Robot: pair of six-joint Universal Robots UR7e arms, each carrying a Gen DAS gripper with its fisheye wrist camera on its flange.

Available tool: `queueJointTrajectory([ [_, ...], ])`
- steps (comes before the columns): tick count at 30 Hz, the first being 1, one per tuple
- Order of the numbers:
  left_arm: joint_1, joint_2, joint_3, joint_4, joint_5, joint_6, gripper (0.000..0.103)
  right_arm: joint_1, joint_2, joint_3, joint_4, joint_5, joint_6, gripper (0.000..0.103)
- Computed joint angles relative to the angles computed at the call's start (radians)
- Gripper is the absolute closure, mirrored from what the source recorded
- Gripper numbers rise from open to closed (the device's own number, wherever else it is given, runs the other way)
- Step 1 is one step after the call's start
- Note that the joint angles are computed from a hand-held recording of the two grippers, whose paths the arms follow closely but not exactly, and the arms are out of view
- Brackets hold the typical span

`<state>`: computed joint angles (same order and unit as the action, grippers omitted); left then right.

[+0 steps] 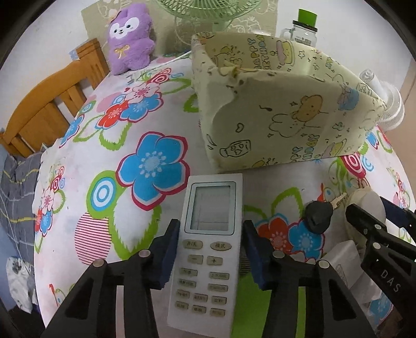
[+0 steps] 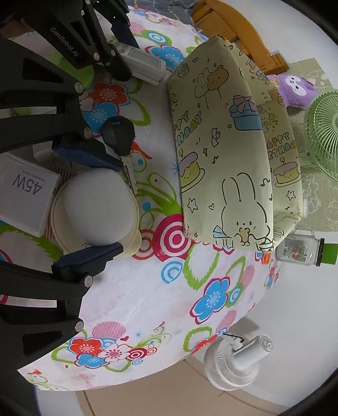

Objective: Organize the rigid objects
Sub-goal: 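Close the left tool on the remote while the right tool grips the white puck, then carry the remote and the puck over the fabric box with both tools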

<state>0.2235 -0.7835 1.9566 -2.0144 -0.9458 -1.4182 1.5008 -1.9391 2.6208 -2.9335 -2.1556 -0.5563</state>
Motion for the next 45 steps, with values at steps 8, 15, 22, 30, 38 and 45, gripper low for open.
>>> queueJointTrajectory([
  [8, 0.01, -0.016, 0.005, 0.014, 0.007, -0.009, 0.055, 0.001, 0.002, -0.009, 0.02, 0.008, 0.023, 0.044],
  [15, -0.004, -0.032, -0.007, 0.026, 0.03, -0.002, 0.056, 0.04, -0.012, -0.023, 0.073, 0.009, 0.061, 0.044],
  [22, -0.028, -0.048, -0.022, 0.032, 0.041, -0.004, 0.057, 0.105, -0.036, -0.05, 0.132, -0.008, 0.102, 0.044],
  [30, -0.052, -0.064, -0.049, 0.065, 0.053, -0.016, 0.058, 0.175, -0.066, -0.085, 0.203, -0.034, 0.15, 0.044],
  [38, -0.081, -0.072, -0.091, 0.103, 0.069, -0.002, 0.058, 0.259, -0.092, -0.132, 0.288, -0.064, 0.206, 0.044],
  [45, -0.096, -0.085, -0.14, 0.17, 0.082, -0.022, 0.058, 0.333, -0.103, -0.189, 0.383, -0.097, 0.295, 0.044],
])
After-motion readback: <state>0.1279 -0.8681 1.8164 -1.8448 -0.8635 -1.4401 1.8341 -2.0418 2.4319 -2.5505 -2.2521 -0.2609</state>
